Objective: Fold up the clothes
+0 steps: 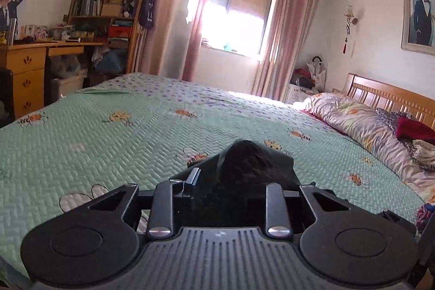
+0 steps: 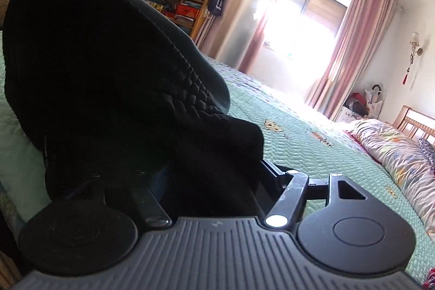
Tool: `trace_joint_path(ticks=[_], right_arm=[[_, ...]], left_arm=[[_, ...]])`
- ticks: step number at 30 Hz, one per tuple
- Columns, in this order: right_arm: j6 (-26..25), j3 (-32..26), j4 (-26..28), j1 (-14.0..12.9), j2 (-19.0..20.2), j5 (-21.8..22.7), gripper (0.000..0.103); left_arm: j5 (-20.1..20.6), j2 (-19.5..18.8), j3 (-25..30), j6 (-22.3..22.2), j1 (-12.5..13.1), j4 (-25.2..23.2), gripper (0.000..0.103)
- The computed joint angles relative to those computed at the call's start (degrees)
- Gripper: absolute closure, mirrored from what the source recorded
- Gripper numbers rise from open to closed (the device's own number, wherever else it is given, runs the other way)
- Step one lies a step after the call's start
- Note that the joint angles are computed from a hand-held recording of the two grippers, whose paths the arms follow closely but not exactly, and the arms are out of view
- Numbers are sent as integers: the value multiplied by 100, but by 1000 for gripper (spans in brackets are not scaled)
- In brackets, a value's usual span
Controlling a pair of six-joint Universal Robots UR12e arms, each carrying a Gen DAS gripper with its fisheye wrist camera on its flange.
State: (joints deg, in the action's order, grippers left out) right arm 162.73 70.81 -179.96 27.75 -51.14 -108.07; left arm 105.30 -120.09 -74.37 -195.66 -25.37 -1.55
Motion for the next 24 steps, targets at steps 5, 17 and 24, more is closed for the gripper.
trace_joint_path(ticks=[5, 17, 24], right_arm=[[413, 226, 61, 0, -142, -55, 43], [354, 133, 195, -25, 1, -89, 68], [537, 316, -29, -35, -46, 27, 67]], left_arm=[[597, -254, 387, 1164, -247, 938, 8], [-1181, -1633, 3407, 4253, -330, -4140, 12], [-1721, -2891, 5860, 3395, -265, -6640, 47]])
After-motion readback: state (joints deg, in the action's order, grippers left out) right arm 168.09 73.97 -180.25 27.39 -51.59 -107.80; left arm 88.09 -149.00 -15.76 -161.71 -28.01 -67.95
